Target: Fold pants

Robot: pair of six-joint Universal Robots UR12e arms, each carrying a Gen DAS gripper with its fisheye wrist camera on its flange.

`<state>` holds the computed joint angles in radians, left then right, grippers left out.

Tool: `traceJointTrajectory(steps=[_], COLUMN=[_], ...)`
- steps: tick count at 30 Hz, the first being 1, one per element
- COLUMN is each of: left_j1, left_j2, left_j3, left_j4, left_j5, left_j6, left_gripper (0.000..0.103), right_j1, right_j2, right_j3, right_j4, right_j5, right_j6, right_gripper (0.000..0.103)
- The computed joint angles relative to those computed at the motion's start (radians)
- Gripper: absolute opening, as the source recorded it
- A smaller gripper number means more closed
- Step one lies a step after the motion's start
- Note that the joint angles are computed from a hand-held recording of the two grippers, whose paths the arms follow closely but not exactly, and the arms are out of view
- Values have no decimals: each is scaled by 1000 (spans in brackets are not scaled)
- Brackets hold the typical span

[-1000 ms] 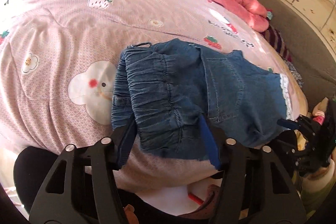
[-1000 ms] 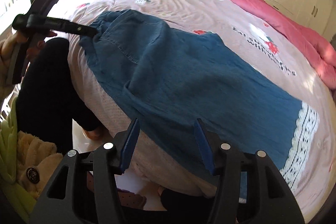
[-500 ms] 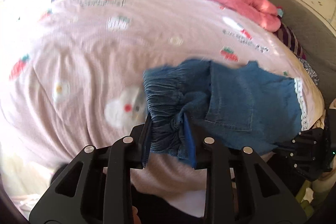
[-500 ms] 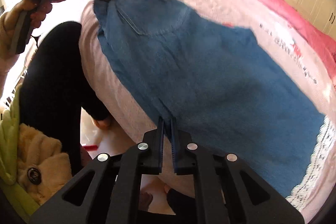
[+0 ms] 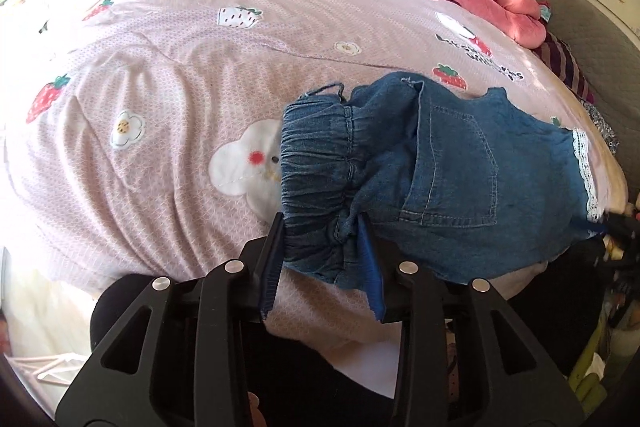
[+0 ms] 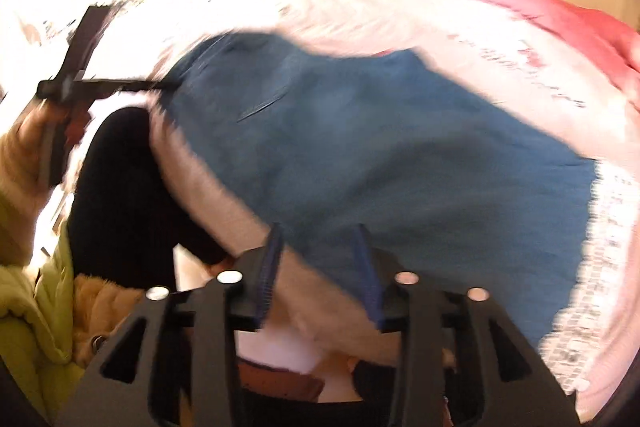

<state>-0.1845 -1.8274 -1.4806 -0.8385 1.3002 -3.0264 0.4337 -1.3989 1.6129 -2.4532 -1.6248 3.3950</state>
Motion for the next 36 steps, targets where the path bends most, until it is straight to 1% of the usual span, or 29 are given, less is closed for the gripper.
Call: traceJointTrajectory(steps=[2, 4, 5, 7, 9, 10, 12, 13, 14, 15, 18, 19, 21, 23, 24, 26, 29, 31, 32, 33, 34, 35, 36], left_j1=[-1, -5, -8, -24, -37, -40, -42, -43, -44, -46, -46, -49, -55, -62, -68, -91, -135, -167, -181, -195, -213, -225, -237], left_j2=[5, 6, 4, 3, 4, 8, 17, 24, 29, 35, 56, 62, 65, 61, 55, 36, 5, -21, -32, -42, -57, -70, -80], left_j3=[-7, -10, -8, -10, -16, -20, -24, -27, -28, -30, -37, -38, -34, -27, -20, 1, 32, 62, 74, 88, 105, 120, 129], left_j4=[-1, -9, -8, 6, 18, 29, 44, 54, 61, 69, 99, 114, 138, 167, 175, 166, 148, 118, 100, 77, 51, 34, 26], left_j5=[8, 22, 34, 86, 124, 132, 138, 145, 156, 168, 169, 169, 149, 101, 64, 33, -30, -79, -98, -116, -138, -156, -168], left_j6=[0, 1, 1, 4, 13, 8, 1, 2, 2, 1, -5, -5, -2, -9, -26, -15, 46, 92, 110, 127, 147, 167, 186], left_gripper=[27, 28, 31, 34, 34, 35, 38, 41, 47, 49, 58, 63, 67, 83, 84, 84, 84, 84, 84, 84, 84, 84, 84], right_j1=[-21, -39, -46, -54, -62, -69, -75, -81, -85, -90, -114, -125, -143, -167, -179, -207, -240, -252, -258, -263, -274, -281, -284], right_j2=[-4, 2, 4, -3, -17, -30, -52, -71, -85, -100, -139, -152, -167, -180, -184, -192, -194, -187, -184, -174, -164, -155, -144], right_j3=[10, 11, 16, 49, 64, 75, 93, 110, 121, 131, 159, 171, 182, 191, 194, 205, 203, 197, 195, 188, 181, 174, 163], right_j4=[31, 99, 95, 21, -6, -24, -74, -106, -124, -133, -151, -155, -151, -152, -150, -153, -138, -148, -154, -161, -167, -164, -154], right_j5=[-15, -19, -3, 22, 51, 70, 76, 69, 54, 38, -6, -20, -37, -28, -24, -3, 23, 33, 52, 81, 122, 156, 172], right_j6=[53, 96, 99, 91, 103, 115, 132, 138, 143, 147, 173, 183, 200, 208, 214, 223, 245, 231, 225, 222, 219, 209, 198], right_gripper=[47, 52, 52, 56, 56, 56, 57, 60, 62, 65, 66, 67, 68, 69, 70, 70, 70, 70, 70, 68, 61, 59, 58])
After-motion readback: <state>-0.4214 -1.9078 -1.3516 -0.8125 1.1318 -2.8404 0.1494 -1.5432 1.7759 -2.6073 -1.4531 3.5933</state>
